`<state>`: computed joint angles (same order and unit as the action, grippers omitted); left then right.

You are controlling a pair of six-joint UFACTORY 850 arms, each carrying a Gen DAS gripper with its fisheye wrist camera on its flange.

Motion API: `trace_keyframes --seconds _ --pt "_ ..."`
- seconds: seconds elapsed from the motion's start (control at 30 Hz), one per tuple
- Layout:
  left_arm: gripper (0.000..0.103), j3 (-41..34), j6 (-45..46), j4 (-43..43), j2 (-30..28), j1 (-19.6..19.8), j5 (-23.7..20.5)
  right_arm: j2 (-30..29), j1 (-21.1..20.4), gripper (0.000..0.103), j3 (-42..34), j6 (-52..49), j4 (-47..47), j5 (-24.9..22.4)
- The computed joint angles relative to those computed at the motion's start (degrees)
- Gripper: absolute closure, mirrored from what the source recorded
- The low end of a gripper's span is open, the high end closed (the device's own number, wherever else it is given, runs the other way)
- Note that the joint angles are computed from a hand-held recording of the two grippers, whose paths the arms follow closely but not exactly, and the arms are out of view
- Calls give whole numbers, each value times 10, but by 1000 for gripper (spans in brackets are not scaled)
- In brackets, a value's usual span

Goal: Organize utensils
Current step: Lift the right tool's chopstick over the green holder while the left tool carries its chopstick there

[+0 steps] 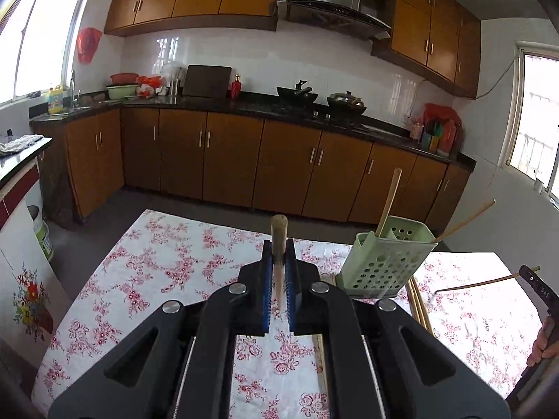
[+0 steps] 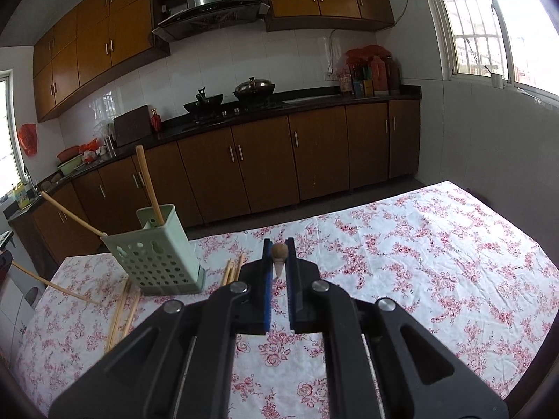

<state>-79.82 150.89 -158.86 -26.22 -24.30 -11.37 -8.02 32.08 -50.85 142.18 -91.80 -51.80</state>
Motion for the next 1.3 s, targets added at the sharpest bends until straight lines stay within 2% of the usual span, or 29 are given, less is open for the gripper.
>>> trace_keyframes --seconds 0.23,0.53,0.67,0.8,1.0,1.13,1.3 --pt "96 -8 32 -30 -2 -3 4 -1 1 95 -9 -10 -3 -5" --pt "96 4 -150 165 39 -10 -33 62 13 95 -16 -10 -58 52" --pt "96 -2 -178 189 51 -20 -60 86 25 95 -25 13 -118 61" --pt "96 -29 -121 122 44 -37 -69 86 34 95 -45 20 -159 40" --pt "96 -93 -23 -5 4 -56 -67 44 23 95 -89 26 -187 10" --pt "96 -129 71 -122 -28 -65 -77 8 6 95 -121 17 -193 17" --pt "96 -166 89 -155 -64 -70 -71 -27 -18 95 -150 12 -192 47"
